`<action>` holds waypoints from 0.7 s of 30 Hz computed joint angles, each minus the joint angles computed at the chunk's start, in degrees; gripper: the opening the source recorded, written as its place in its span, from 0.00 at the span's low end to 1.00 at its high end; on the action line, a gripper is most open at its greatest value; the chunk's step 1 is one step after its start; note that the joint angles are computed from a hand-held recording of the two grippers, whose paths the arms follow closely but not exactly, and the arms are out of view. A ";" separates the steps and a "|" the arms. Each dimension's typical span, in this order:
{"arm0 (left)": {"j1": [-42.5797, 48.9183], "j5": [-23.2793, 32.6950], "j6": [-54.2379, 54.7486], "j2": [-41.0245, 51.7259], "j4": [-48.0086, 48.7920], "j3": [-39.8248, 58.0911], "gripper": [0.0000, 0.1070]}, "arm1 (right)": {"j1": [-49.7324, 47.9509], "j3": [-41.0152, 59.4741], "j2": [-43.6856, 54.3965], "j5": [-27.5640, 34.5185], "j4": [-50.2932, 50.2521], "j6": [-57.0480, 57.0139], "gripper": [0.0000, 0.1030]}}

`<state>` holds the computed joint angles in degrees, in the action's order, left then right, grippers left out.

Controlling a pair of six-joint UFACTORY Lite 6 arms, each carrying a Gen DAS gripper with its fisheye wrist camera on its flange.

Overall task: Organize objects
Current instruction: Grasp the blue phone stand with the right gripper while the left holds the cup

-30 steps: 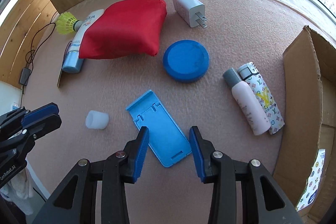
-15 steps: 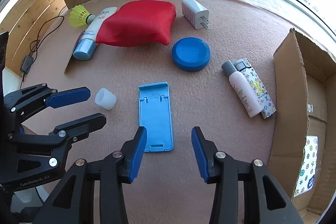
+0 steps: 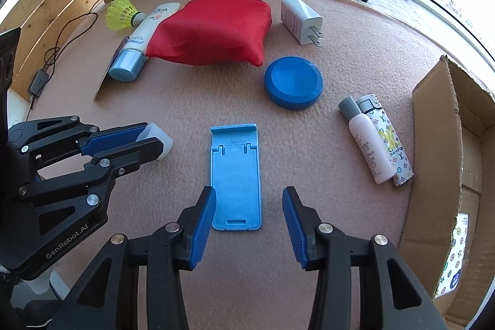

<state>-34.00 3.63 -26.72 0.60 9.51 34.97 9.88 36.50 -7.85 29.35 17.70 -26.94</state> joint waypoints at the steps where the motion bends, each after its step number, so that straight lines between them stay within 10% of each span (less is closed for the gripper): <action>1: 0.04 -0.06 0.81 -0.09 -0.83 -0.13 0.10 | 0.76 0.21 0.41 -0.21 -0.74 0.78 0.41; 21: -0.23 -0.01 -18.85 -2.10 18.27 -2.36 0.09 | 4.83 2.06 3.78 -1.91 -8.94 8.00 0.32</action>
